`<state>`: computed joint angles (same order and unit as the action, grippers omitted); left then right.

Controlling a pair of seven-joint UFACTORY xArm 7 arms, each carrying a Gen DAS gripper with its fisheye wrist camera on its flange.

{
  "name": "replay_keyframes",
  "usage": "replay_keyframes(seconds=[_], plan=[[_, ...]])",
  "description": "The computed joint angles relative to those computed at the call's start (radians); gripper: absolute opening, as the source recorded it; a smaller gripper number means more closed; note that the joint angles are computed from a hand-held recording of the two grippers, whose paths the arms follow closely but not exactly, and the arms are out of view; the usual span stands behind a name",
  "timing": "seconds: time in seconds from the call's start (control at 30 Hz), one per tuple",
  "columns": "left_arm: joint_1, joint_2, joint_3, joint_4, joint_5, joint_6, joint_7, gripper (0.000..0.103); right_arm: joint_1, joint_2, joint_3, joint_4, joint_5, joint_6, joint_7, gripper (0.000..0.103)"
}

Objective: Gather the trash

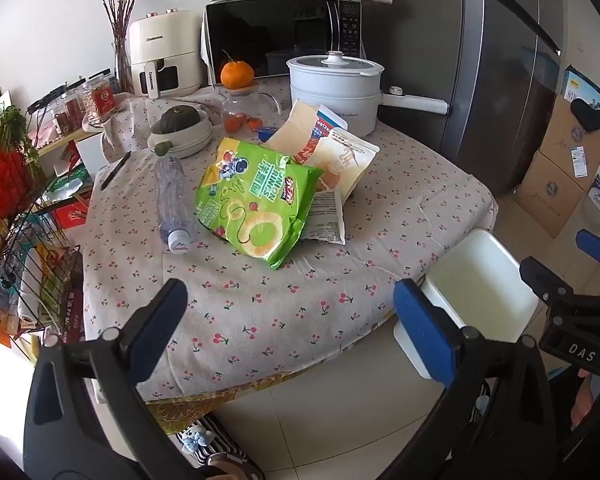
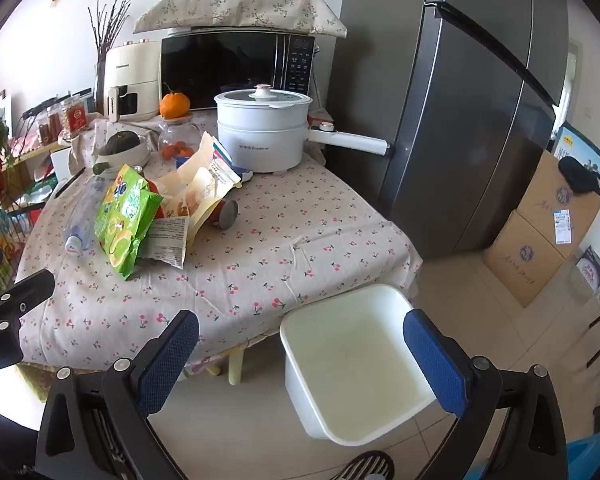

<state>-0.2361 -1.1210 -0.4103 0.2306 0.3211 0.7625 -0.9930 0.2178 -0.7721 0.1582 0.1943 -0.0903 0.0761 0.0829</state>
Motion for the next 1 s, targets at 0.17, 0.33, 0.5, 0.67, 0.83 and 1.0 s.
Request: replay_keyframes(seconds=[0.17, 0.33, 0.5, 0.67, 0.83, 1.0], plan=[[0.001, 0.004, -0.003, 0.001, 0.000, -0.002, -0.003, 0.102, 0.000, 0.001, 0.001, 0.000, -0.002, 0.000, 0.002, 0.103], [0.004, 0.015, -0.004, 0.006, 0.003, -0.005, -0.005, 0.102, -0.001, 0.000, 0.003, -0.001, -0.003, -0.002, 0.005, 0.103], [-0.001, 0.004, -0.001, 0.001, 0.003, -0.002, -0.006, 0.102, -0.004, 0.001, 0.007, -0.002, -0.004, -0.002, 0.009, 0.103], [-0.001, 0.004, -0.001, 0.001, 0.003, -0.001, -0.006, 0.102, -0.002, 0.001, 0.006, -0.002, -0.006, -0.001, 0.010, 0.103], [-0.002, 0.004, 0.000, 0.001, 0.003, 0.000, -0.005, 0.102, -0.002, 0.001, 0.007, -0.002, -0.006, 0.000, 0.011, 0.103], [0.000, 0.005, 0.000, 0.001, 0.004, -0.001, -0.005, 0.102, -0.002, -0.001, 0.013, -0.008, -0.008, -0.001, 0.016, 0.103]])
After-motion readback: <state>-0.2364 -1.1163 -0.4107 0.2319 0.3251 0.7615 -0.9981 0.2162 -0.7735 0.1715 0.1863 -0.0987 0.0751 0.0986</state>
